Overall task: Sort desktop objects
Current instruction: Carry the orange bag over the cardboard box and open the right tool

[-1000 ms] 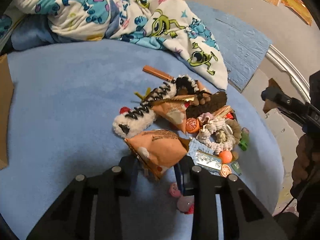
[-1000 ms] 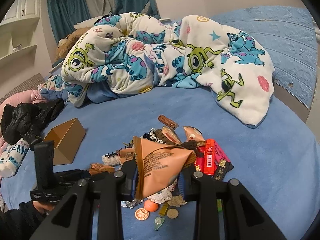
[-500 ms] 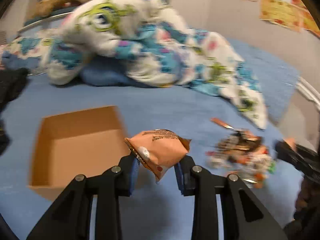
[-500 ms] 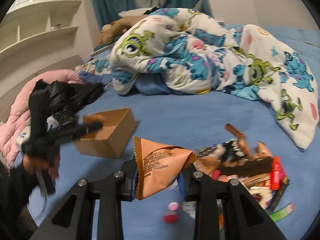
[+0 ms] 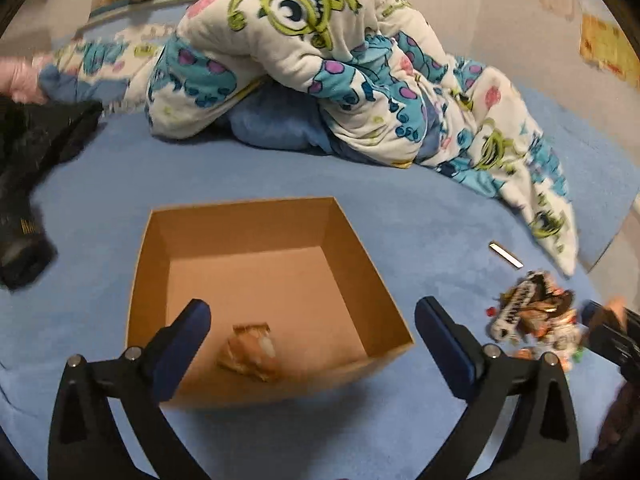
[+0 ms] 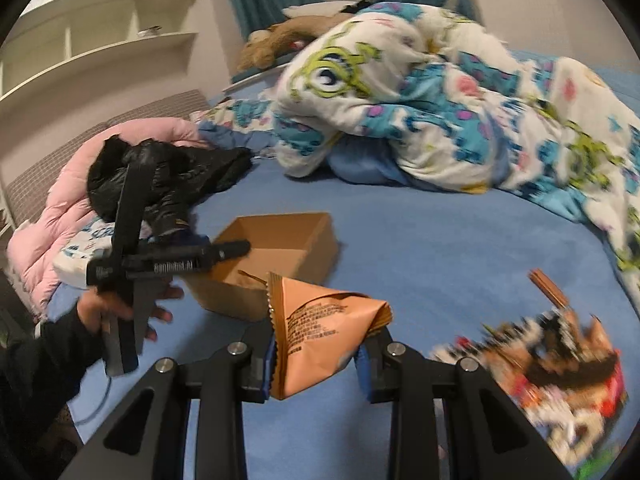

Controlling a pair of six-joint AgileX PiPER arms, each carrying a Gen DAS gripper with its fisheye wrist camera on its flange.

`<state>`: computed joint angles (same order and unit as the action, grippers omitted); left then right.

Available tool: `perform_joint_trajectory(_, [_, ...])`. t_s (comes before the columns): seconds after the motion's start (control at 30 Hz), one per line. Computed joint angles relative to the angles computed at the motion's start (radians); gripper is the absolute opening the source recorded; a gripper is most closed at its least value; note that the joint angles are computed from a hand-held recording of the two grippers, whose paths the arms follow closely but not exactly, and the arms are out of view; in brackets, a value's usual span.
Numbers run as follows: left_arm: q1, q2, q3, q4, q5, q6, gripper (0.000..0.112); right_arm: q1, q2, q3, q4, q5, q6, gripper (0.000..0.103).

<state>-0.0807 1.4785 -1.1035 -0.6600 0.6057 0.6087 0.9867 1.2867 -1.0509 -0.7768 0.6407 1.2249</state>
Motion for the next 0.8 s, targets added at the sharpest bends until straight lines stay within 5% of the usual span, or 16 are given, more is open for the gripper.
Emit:
perform_joint_trajectory(0.17, [0.187,-0.152,0.206,-0.324,0.004,0.277,0.103,-0.112,0.227,-0.211,0.242,-0.151,-0.322,0.031])
perform_joint_trajectory(0.23, [0.205,-0.243,0.286,-0.331,-0.069,0.297,0.103,-0.141,0.310,-0.286,0.334,-0.178,-0.421,0.031])
perform_joint_trajectory(0.3, [0.177,-0.352,0.358,-0.193,-0.164,0.216,0.103,-0.166,0.411,-0.382,0.430,-0.181,-0.526,0.031])
perform_joint_trajectory(0.4, [0.124,-0.484,0.459,0.107,-0.277,-0.054,0.103,-0.193,0.563,-0.559,0.576,-0.132,-0.662,0.031])
perform_joint_trajectory(0.47, [0.125,-0.542,0.498,0.191,-0.262,-0.148,0.103,-0.200,0.648,-0.680,0.622,-0.080,-0.684,0.031])
perform_joint_trajectory(0.63, [0.254,-0.612,0.574,-0.100,-0.137,0.107,0.103,-0.194,0.809,-0.945,0.610,0.093,-0.680,0.035])
perform_joint_trajectory(0.73, [0.262,-0.624,0.602,-0.137,-0.130,0.139,0.103,-0.208,0.847,-1.009,0.641,0.148,-0.687,0.071])
perform_joint_trajectory(0.8, [0.238,-0.618,0.599,-0.119,-0.145,0.117,0.103,-0.213,0.824,-0.958,0.644,0.103,-0.668,0.081])
